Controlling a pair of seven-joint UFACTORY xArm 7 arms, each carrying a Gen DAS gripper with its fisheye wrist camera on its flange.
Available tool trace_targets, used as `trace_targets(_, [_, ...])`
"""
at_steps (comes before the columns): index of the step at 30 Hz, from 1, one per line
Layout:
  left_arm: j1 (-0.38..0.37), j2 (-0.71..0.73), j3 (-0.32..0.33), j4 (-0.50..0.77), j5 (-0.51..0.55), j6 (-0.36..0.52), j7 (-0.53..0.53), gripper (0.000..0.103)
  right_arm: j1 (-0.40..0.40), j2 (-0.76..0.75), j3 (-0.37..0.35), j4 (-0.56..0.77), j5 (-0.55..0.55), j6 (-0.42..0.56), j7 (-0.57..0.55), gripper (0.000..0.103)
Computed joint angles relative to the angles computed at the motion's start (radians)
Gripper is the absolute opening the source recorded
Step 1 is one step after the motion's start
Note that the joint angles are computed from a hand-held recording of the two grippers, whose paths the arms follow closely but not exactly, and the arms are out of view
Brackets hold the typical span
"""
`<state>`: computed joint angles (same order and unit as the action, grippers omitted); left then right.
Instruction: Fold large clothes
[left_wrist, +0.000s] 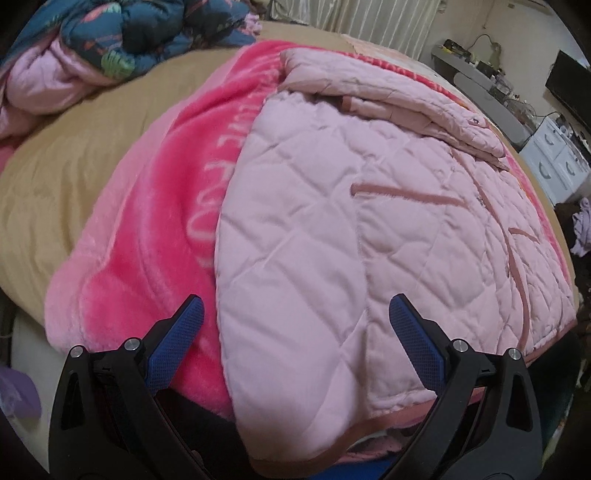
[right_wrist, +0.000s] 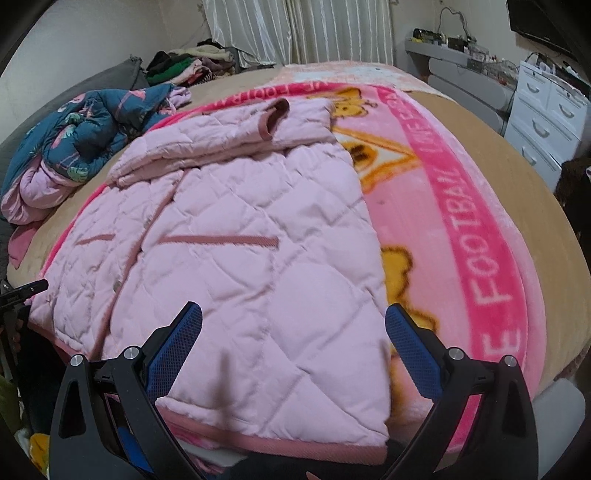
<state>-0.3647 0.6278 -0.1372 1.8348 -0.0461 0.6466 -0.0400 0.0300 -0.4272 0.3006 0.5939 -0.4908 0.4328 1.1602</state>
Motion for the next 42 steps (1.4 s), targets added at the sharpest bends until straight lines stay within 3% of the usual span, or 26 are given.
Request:
trace_targets(8, [0.023,0.001,-0.018,-0.024,-0.035,0.017,0.05,0.094,0.025,-0.033,-0.023,-0.052,0.057,0.007,-0.034,0.099])
trace_targets(18, [-0.025,0.003,0.015,-0.04,0.032,-0.017,0.035,0.094,0.091,-0.092,-0.078,-0.118,0.214,0.036,-0.14,0.099])
trace_targets(20, [-0.03,-0.012,0.014,-0.07,0.046,-0.055,0.039,0.088,0.109,-0.096,-0.095,-0.127,0.255,0.044,-0.172,0.099])
trace_targets(21, [-0.028,-0.014,0.01,-0.073,0.047,-0.063,0.044,0.08,0.115,-0.093,-0.102,-0.129,0.274,0.046,-0.186,0.099])
trace_targets(22, [-0.01,-0.015,-0.015,-0.077,0.024,-0.069,0.069,0.061,0.132,-0.088,-0.122,-0.132,0.306,0.048,-0.211,0.099])
trace_targets(23, [-0.004,-0.015,-0.021,-0.076,0.012,-0.07,0.074,0.056,0.14,-0.085,-0.13,-0.135,0.329,0.045,-0.227,0.099])
trace_targets(27, [0.026,-0.021,-0.045,-0.079,-0.043,-0.066,0.096,0.047,0.183,-0.072,-0.184,-0.147,0.443,0.005,-0.316,0.099])
trace_targets(29, [0.036,-0.026,-0.053,-0.082,-0.068,-0.062,0.11,0.042,0.208,-0.051,-0.208,-0.142,0.497,-0.011,-0.372,0.092])
trace_targets(31, [0.042,-0.036,-0.053,-0.092,-0.082,-0.062,0.12,0.037,0.241,-0.026,-0.238,-0.141,0.564,-0.032,-0.432,0.075])
trace_targets(35, [0.061,-0.054,-0.065,-0.115,-0.121,-0.051,0.154,0.037,0.234,-0.028,-0.216,-0.147,0.603,-0.05,-0.468,0.064])
trace_targets(38, [0.072,-0.065,-0.069,-0.134,-0.142,-0.04,0.172,0.037,0.244,-0.057,-0.209,-0.175,0.629,-0.091,-0.484,0.044])
trace_targets(40, [0.081,-0.068,-0.074,-0.14,-0.163,-0.033,0.185,0.039,0.245,-0.086,-0.196,-0.198,0.632,-0.144,-0.488,0.025])
trace_targets(42, [0.083,-0.068,-0.075,-0.14,-0.173,-0.025,0.193,0.042,0.23,-0.119,-0.169,-0.215,0.615,-0.2,-0.474,0.019])
